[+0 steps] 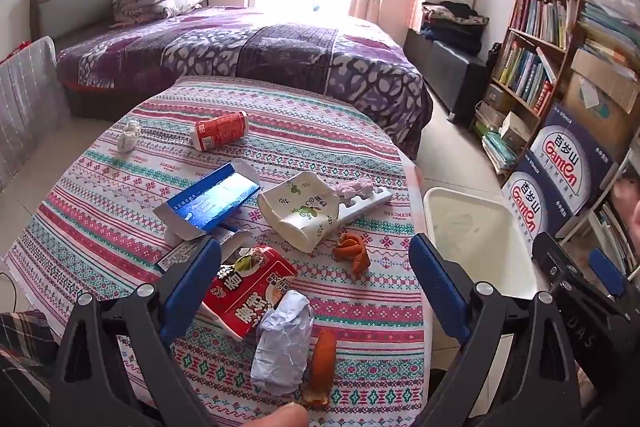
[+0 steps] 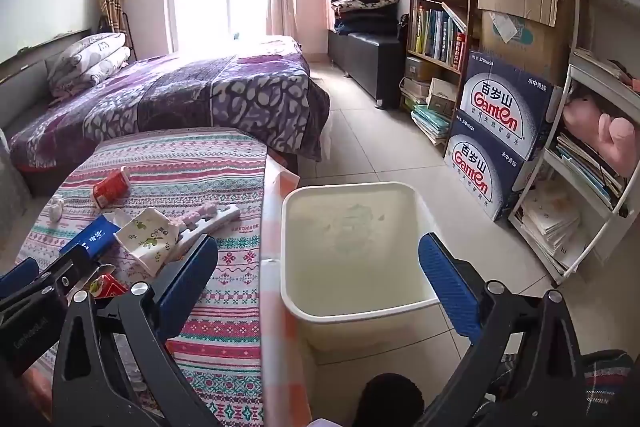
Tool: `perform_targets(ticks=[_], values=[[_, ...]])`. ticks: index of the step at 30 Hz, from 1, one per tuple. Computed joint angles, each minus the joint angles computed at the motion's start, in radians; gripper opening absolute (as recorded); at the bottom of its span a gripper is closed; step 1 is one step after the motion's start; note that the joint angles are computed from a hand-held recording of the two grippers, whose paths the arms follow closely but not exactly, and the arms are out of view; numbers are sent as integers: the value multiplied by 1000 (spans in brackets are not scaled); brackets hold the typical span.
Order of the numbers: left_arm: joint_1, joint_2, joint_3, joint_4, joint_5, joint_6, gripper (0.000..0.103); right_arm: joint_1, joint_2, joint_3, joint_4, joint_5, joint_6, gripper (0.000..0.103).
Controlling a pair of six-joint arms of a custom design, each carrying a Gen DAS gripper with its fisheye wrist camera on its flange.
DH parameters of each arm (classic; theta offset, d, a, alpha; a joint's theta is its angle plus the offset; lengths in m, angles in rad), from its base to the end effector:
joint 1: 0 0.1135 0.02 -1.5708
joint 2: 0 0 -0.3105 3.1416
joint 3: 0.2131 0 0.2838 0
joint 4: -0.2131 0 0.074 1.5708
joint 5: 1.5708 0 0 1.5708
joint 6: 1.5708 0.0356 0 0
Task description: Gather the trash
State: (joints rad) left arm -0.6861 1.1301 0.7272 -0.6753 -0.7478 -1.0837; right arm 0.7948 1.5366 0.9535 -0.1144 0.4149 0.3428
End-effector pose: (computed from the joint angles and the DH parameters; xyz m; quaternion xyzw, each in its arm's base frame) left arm 0.1806 -0.1166 0.2526 -0.2656 0.8674 0.0487 0.4179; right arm 0.2594 0.2438 0.2527 -0.1138 0.8837 0.0656 0.4492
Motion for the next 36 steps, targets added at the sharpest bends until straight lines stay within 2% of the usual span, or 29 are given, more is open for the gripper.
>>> perform_targets(ticks=[36], values=[[15,-8,-20,25,18,2,92,2,2,-4,4,-10,0,96]])
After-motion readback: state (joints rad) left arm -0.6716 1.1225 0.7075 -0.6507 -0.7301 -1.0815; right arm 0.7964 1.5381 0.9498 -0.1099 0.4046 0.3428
